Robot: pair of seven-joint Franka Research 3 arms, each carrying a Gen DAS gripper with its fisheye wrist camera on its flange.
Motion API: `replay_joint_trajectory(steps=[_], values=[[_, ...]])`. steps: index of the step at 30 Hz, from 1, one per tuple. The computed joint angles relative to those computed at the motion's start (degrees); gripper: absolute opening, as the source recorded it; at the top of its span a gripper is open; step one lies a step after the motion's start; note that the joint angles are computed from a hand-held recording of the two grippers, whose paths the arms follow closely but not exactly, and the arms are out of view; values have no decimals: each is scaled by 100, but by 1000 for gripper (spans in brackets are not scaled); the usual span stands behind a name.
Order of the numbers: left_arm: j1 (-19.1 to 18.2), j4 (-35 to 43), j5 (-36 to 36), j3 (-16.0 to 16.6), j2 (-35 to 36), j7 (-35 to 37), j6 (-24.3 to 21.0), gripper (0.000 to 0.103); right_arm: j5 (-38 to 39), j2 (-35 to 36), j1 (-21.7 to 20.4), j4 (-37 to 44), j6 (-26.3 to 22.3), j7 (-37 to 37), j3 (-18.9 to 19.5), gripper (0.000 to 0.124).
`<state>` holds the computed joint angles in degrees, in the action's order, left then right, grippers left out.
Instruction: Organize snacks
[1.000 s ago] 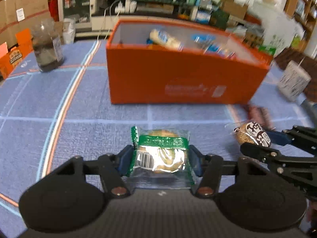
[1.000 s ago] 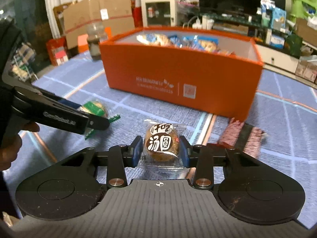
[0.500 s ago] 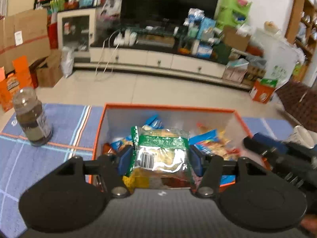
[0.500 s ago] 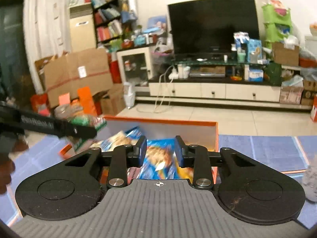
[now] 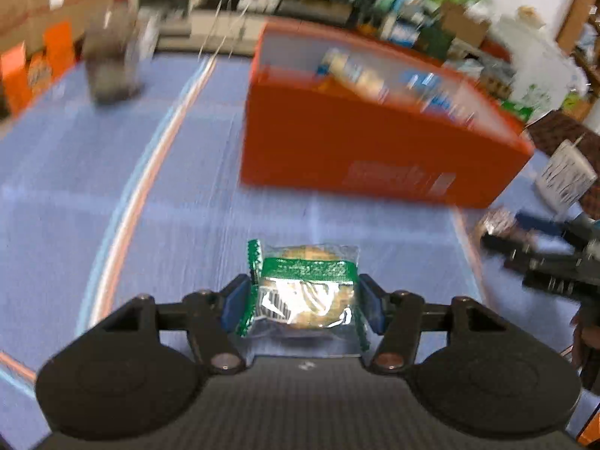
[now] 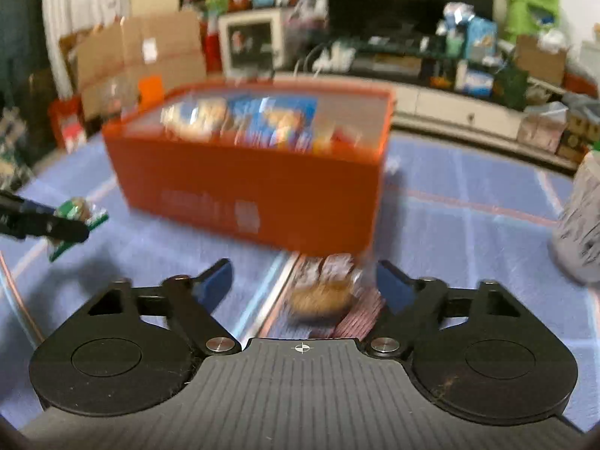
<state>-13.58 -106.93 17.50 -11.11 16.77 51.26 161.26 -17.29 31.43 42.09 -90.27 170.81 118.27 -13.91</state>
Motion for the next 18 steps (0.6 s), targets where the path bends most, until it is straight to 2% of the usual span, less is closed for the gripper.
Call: replay_joint_trajectory(steps=[2, 5, 9, 11, 14, 16, 17, 18], values=[[-81, -34, 179, 86, 25, -74, 65, 61, -235, 193, 232, 217, -148, 137, -304, 71], [-270, 52, 645, 244, 78, -245, -38, 65, -248, 369, 141, 435, -333, 227, -241, 71], [-491, 103, 1345, 399, 103, -525, -214, 70, -599, 368, 352, 346, -294, 474, -479, 73], [-560, 107, 1645, 461, 121, -717, -264, 71, -774, 393, 422, 410, -398, 540, -525, 78], [-491, 172, 1683, 400, 180, -762, -269, 72, -1060, 418, 494, 421, -395, 727, -598, 81], [-479, 184, 1734, 392, 198, -800, -259, 72, -1125, 378, 461, 375, -336, 809, -541, 67], [-472, 180, 1750, 385, 199, -805, -252, 72, -1076, 351, 333, 378, -330, 663, -363, 66], [-475, 181, 1772, 382, 200, -820, -250, 72, -1035, 333, 269, 377, -320, 595, -260, 59]])
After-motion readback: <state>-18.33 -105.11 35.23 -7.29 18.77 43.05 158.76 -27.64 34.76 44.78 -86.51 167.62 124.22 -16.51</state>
